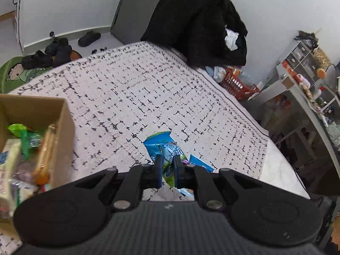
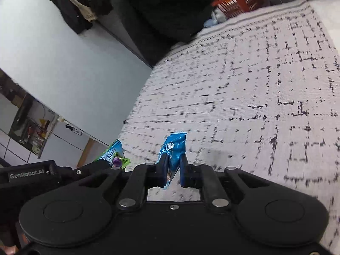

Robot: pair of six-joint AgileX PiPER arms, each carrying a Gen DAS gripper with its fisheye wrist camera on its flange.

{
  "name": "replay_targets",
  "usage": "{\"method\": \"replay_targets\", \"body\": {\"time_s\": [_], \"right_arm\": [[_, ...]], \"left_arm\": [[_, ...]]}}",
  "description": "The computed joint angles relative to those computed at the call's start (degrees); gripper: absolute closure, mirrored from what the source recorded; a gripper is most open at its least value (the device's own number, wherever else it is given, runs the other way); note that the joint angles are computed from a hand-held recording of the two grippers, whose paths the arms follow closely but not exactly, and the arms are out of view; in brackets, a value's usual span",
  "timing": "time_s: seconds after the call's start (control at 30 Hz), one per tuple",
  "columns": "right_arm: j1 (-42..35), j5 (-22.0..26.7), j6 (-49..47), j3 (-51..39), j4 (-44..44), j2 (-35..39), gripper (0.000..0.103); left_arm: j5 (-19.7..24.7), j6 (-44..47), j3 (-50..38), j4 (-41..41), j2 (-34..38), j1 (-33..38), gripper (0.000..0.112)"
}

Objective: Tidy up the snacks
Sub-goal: 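Carry both blue packets over the box with both tools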

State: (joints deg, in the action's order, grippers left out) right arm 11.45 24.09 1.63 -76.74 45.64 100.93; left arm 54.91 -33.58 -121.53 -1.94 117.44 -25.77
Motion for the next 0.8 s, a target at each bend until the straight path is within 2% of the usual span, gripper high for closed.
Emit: {"method": "replay_targets", "body": {"time_s": [0.2,0.4,0.8], "right_arm": [[2.95,-1.7,7.55,3.96,-4.84,-6.28,0.092],[6.87,-2.47,18.42,3.85,-15.17,-10.34,0.092],[15.31,-1.4,35.88,-1.27,-34.02,-11.99,0.093]], "left_arm": [[-2.54,-0.43,10.4,1.13,-9.21,0.46,0.103],[-4.93,-1.37,19.18,1.34,-17.47,1.37,0.103],[-6.97,0.8,30.14,-0.35,-28.4,5.65,0.103]]}}
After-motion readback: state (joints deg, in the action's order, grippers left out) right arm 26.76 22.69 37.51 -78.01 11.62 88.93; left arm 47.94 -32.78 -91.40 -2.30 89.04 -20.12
